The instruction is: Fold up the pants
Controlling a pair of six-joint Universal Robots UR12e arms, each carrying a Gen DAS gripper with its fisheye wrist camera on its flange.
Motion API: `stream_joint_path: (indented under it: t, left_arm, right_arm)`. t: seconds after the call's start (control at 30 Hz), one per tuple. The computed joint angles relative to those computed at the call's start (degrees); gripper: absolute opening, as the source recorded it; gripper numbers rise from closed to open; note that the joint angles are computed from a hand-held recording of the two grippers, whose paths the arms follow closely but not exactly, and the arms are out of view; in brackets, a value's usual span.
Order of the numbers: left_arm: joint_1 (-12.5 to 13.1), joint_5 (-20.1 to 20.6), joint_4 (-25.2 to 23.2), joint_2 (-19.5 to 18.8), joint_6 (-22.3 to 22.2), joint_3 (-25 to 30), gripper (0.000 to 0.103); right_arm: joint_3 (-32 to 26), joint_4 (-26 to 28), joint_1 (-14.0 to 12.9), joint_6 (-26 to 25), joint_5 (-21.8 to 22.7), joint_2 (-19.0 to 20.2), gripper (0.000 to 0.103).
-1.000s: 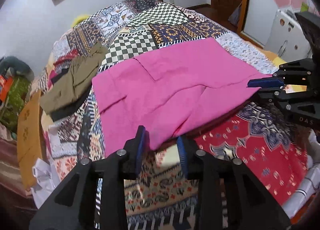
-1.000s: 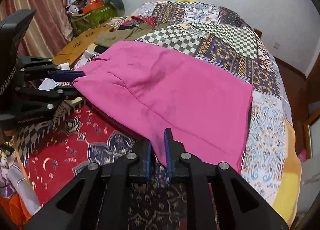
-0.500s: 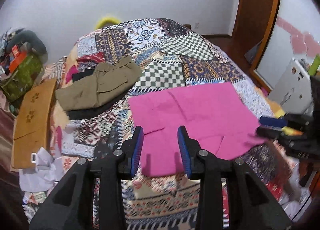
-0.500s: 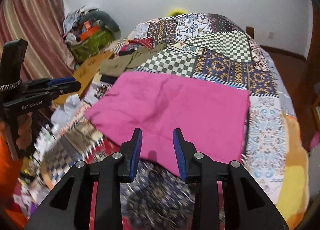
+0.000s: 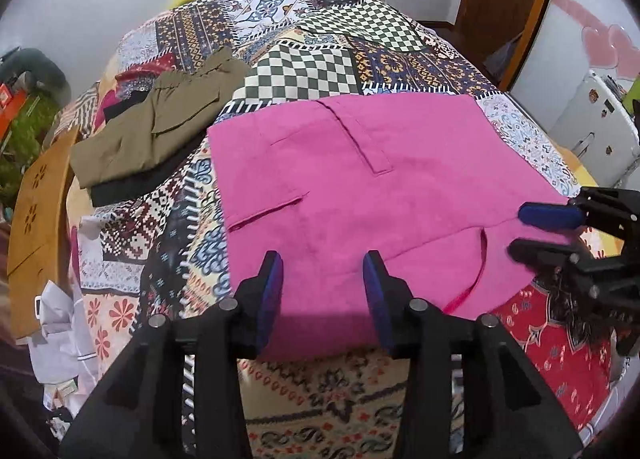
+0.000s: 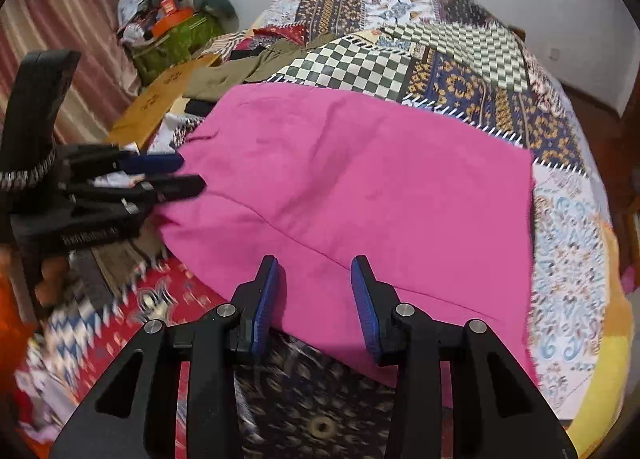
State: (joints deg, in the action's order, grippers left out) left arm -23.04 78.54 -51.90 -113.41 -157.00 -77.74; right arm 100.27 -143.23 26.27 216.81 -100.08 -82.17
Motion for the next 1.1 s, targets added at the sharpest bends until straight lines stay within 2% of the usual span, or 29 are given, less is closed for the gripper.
stream_joint_path:
  t: [0.17,0.3,0.43,0.57,0.77,0.87,0.97,1.1]
  left_arm:
    - [0.3,2.4,2.0,0.8,0.6,-1.4,0.060]
    - [1.7,-0.6,0.0,1.0,-1.8,-1.4,0.065]
    - [2.4,-2.3,-1.6,1.0,-3.3,-1.1,0.065]
    - [2.3,-1.4,-1.2,1.3,-2.6,-1.4,0.065]
    - [2.3,-1.0,-1.8,1.1,-3.3,-1.1,0.069]
    - [2.3,-0.6,-3.3,0.8,-3.7,0.2,0.069]
    - [1.9,1.8,-0.4,0.9,-3.8,0.4,0.069]
    - [2.0,1.9,1.5,-0.1,-5.0,2.4,0.069]
  right_arm:
    - [2.6,0.4,-0.7,2.9,0.0,-2.4,0.034]
    - [5.0,-0.5,-0.8,6.6,-0.7,-4.4,0.034]
    - [6.5,0.2,-0.6,9.4,-2.3,-5.7,0.034]
    - [8.1,1.1,-0.7,12.1,-3.5,-7.2,0.034]
    - [10.7,0.9,-1.0,16.1,-4.0,-8.9,0.048]
    - [10.8,1.0,-1.2,16.0,-3.5,-9.1,0.049]
    - [9.7,3.2,-1.2,14.6,-4.1,-9.0,0.051]
    - [8.7,4.3,-1.3,12.2,-5.6,-8.9,0.051]
